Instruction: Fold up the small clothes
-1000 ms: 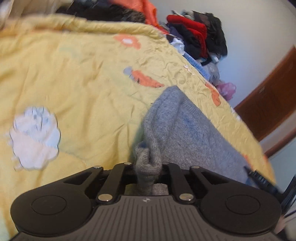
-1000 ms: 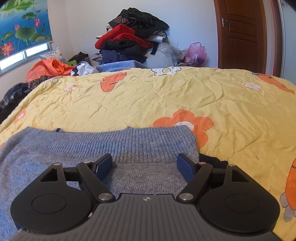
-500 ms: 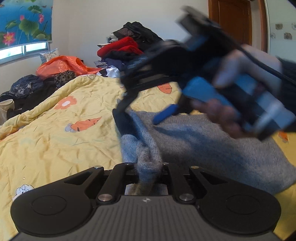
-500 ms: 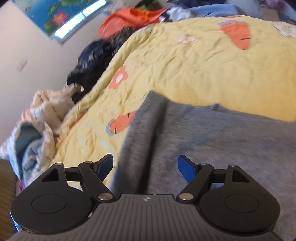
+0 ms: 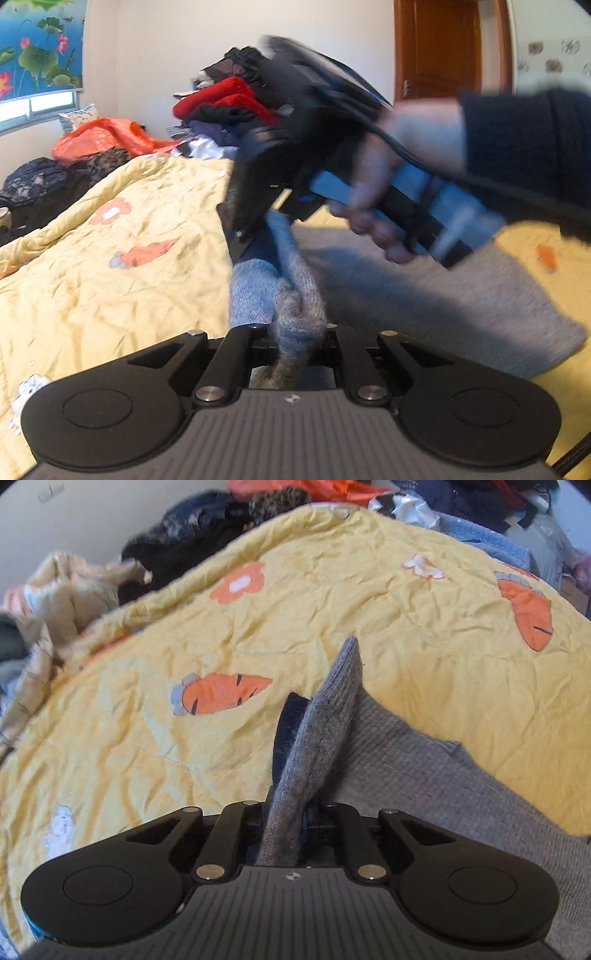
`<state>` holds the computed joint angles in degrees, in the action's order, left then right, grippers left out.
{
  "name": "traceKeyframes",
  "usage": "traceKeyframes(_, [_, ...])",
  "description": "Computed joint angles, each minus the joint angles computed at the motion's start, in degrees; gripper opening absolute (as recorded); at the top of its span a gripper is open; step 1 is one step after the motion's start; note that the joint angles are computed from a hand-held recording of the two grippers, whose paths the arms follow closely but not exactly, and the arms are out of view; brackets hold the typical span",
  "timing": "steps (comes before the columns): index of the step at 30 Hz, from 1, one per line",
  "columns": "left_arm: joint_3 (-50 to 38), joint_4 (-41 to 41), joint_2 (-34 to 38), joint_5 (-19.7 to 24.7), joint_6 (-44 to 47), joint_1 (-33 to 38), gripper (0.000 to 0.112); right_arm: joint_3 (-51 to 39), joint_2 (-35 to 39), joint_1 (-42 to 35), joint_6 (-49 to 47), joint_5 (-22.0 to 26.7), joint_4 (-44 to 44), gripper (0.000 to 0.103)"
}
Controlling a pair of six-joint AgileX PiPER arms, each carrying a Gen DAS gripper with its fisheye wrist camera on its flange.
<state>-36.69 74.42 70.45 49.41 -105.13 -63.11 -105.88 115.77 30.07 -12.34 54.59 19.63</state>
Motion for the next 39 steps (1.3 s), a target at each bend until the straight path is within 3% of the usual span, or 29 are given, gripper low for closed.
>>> traceKeyframes(3, [-2.37,2.00,-0.18,-5.33,-0.82,0.58,0.007,9.99,-7.07,-8.00,-11.29,-3.59,13.19,0.016])
traceKeyframes(6, [-6.92,5.08,4.45,-13.38,-1.12,1.51,0.007,18.56,-14.06,-17.56,-20.47,-3.11,22.05,0.016])
traceKeyframes(8, [-10.17,6.51,8.90,-18.83,-2.51,1.94,0.007,22.99,-17.42,-24.53,-25.00,-1.82,24.87,0.016])
traceKeyframes(12, [-17.15,-0.15,17.34,-27.12,3.00,2.16,0.007,28.82,-19.56,-36.19,-30.94,-0.59,26.15,0.016])
traceKeyframes(19, [-25.26,-12.33,24.88,-26.62,18.53,1.41,0.007,35.22,-18.21,-42.56,-37.42,-2.12,30.70,0.016])
traceKeyframes(23, [-26.05,-9.63,25.49,-26.20,17.94,-0.05,0.007,35.51,-18.77,-44.42,-39.67,-0.98,34.55,0.016])
traceKeyframes(26, [-28.62,-12.58,29.13,-25.62,20.74,-0.36,0.007,35.42,-18.06,-46.16,-40.04,-0.77,34.05,0.016])
traceKeyframes(29, [-27.89,-3.73,30.69,-24.44,14.82,-1.50,0.007,37.38,-16.57,-46.65,-41.13,-2.50,35.12,0.017])
traceKeyframes(31, [-27.01,-2.28,29.81,-24.29,13.58,-2.05,0.007,39.06,-16.94,-47.57,-42.71,-2.81,38.08,0.027])
traceKeyframes(34, [-20.27,2.60,23.04,-28.43,9.21,-2.37,0.009,39.37,-18.69,-48.66,-38.49,-2.91,38.14,0.045])
traceKeyframes(36, [-13.67,8.17,15.60,-31.72,3.75,-1.52,0.010,43.36,-23.47,-49.00,-38.86,-9.50,40.65,0.056])
traceKeyframes(37, [-10.88,10.82,12.15,-33.33,1.08,-0.72,0.014,45.51,-25.81,-49.20,-40.32,-12.75,42.66,0.065])
traceKeyframes(39, [-5.76,14.56,5.50,-36.54,-2.21,2.72,0.035,49.18,-28.76,-51.07,-46.26,-14.59,49.75,0.073])
